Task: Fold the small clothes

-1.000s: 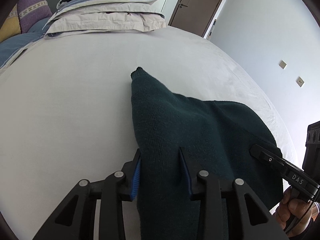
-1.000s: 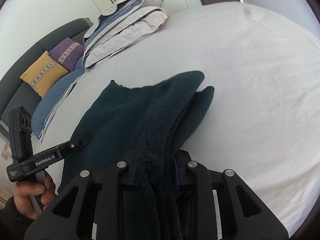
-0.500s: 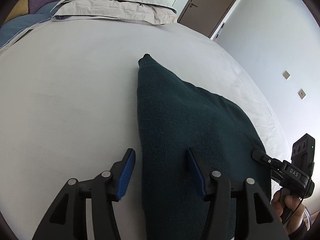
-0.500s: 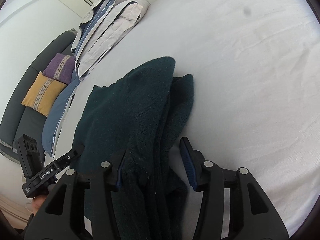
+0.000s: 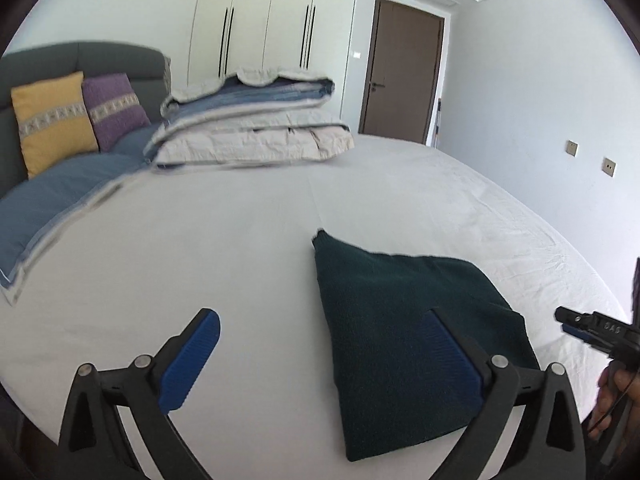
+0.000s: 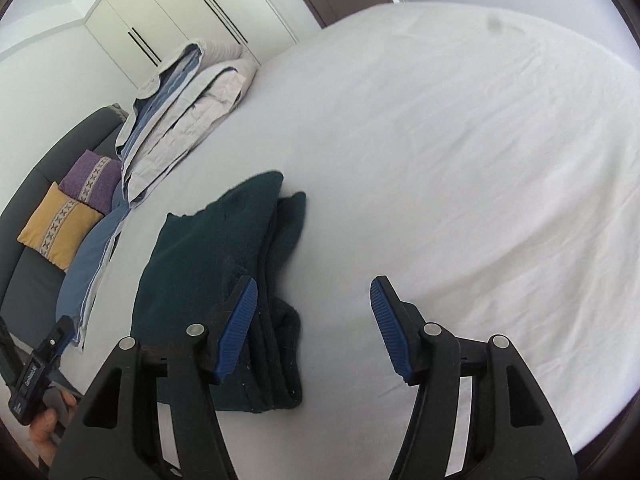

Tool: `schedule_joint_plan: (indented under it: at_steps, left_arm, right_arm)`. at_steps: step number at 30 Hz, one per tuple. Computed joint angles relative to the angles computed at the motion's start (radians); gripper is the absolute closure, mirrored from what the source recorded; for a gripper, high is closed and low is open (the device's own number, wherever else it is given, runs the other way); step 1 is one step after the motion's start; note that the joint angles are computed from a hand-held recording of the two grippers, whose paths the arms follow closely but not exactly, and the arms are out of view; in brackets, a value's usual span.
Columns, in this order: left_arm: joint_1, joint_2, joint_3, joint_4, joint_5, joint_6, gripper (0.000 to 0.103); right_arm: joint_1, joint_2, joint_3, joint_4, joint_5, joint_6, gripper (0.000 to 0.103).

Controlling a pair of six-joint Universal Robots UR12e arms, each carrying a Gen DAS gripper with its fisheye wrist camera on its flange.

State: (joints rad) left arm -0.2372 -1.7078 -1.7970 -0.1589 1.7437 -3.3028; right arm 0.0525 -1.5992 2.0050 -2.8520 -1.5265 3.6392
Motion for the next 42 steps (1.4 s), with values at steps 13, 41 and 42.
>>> schedule_joint_plan:
  at_steps: [13,41,42]
  left_arm:
    - [-0.115,0.06,0.028,0.035,0.331,0.109,0.0]
    - [-0.066,0.086,0.045,-0.442,0.068,-0.12,0.0]
    - [-0.065,0.086,0.045,-0.444,0.064,-0.123,0.0]
  right_arm:
    - [0.225,-0.061,-0.044,-0.332,-0.537,-0.348,0.0]
    - [0.248,-0.037,-0.164,0.334,-0.407,-0.144,0.0]
    - [0.249,-0.035,-0.164,0.335,-0.408,-0.147,0.0]
